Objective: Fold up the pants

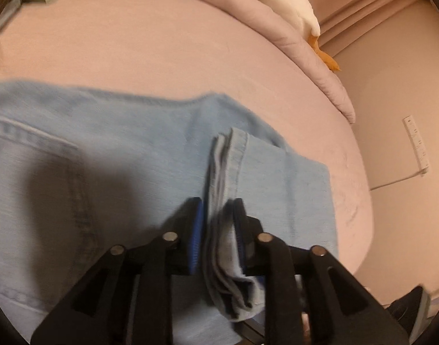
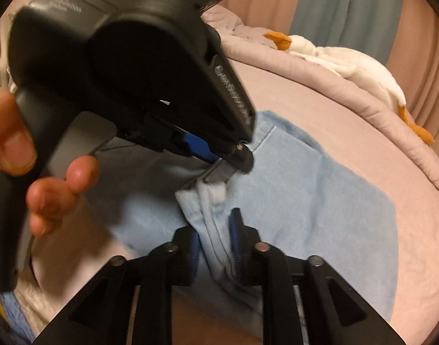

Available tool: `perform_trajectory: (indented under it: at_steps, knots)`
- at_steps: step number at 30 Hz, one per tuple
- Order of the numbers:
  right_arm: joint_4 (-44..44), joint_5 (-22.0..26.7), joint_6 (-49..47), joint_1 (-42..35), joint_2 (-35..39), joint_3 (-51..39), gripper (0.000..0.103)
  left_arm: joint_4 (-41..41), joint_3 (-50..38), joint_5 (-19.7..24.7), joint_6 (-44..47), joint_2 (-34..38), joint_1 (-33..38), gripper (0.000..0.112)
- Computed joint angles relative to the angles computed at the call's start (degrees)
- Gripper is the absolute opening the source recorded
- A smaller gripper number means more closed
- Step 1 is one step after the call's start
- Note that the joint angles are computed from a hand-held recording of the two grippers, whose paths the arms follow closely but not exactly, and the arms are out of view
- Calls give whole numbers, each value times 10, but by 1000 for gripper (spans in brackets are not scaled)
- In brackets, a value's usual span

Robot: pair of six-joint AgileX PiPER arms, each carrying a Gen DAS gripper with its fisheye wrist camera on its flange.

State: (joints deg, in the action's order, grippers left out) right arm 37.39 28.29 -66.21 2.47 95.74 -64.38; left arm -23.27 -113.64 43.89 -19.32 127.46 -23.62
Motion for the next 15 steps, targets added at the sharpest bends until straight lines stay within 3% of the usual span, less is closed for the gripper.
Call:
perform_trajectory:
  at_steps: [1, 2, 4, 7, 9, 12, 15]
  knots:
    - [6, 26, -5, -11, 0, -10, 30, 28, 13, -8, -13, -12, -2, 37]
    - [13, 69, -9, -29, 3, -30, 33, 52, 25, -14, -25, -24, -3, 38]
    - [47, 176, -21, -81, 12, -75, 36, 51, 37, -26, -19, -38, -3, 38]
    - [95, 273, -20, -156, 27, -129, 36, 31, 40, -32, 21, -46, -16, 36]
    - [100, 283, 8, -189, 36, -159, 36, 6, 6, -17, 56, -29, -33, 36]
    - [39, 241, 97, -205, 59, -201, 35, 48, -84, 26, 39, 21, -67, 29]
    - [-13, 215, 146, -209, 71, -211, 24, 74, -133, 86, 9, 63, -75, 19]
